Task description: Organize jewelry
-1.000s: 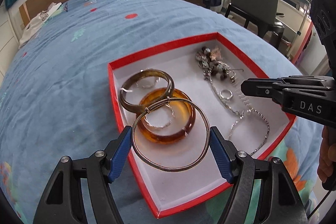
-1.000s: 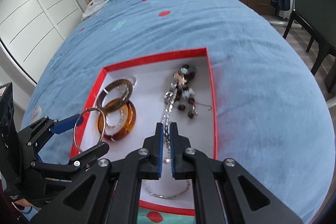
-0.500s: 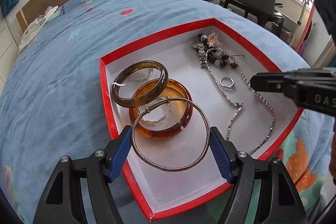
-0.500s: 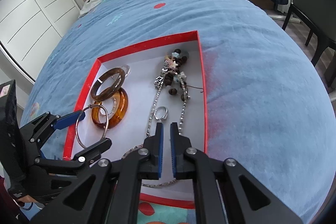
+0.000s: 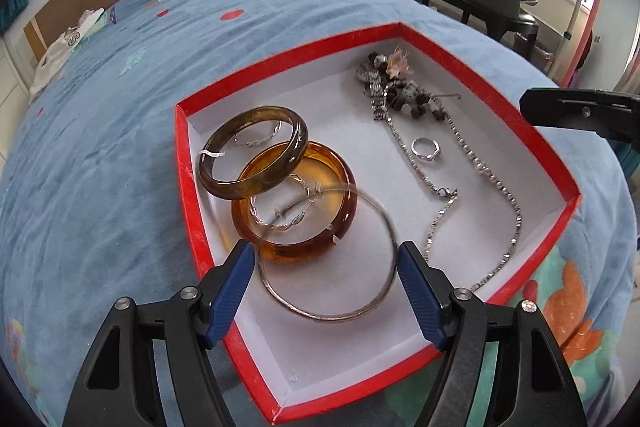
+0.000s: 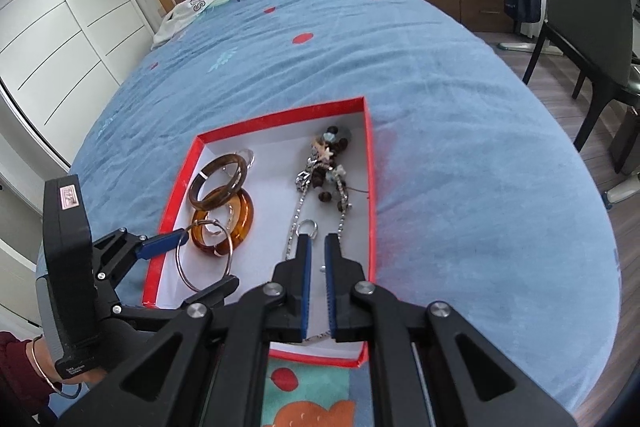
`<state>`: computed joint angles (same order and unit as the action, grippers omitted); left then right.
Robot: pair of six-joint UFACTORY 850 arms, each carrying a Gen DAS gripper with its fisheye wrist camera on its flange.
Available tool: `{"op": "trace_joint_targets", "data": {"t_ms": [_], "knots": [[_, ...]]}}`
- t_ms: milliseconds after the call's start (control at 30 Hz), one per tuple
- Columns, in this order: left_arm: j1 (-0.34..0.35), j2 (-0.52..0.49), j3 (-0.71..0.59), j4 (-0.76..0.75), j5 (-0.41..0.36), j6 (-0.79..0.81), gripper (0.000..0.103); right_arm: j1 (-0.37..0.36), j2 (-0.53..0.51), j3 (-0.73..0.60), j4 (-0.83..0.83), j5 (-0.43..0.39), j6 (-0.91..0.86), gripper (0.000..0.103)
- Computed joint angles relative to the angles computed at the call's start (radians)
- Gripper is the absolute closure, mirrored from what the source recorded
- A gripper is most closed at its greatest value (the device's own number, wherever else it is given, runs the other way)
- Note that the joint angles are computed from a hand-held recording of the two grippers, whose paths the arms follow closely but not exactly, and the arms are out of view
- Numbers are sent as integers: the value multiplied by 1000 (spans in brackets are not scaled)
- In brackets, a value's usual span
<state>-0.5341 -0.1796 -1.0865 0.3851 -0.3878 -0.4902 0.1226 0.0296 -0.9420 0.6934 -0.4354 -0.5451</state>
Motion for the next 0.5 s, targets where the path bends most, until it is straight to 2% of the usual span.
{"op": "trace_joint_targets", "data": {"t_ms": [100, 300, 433, 500], "knots": [[2, 15, 3, -22, 4, 13, 23, -3, 19, 9, -26, 0, 30, 96], [5, 74, 26, -40, 8, 15, 22, 4, 64, 30, -80, -1, 106, 95], [-11, 154, 65, 63, -11, -112, 20, 21, 119, 61, -91, 4, 150, 95], [-21, 188, 83, 112, -32, -175, 19, 41, 147, 78, -141, 9, 213, 90]]}}
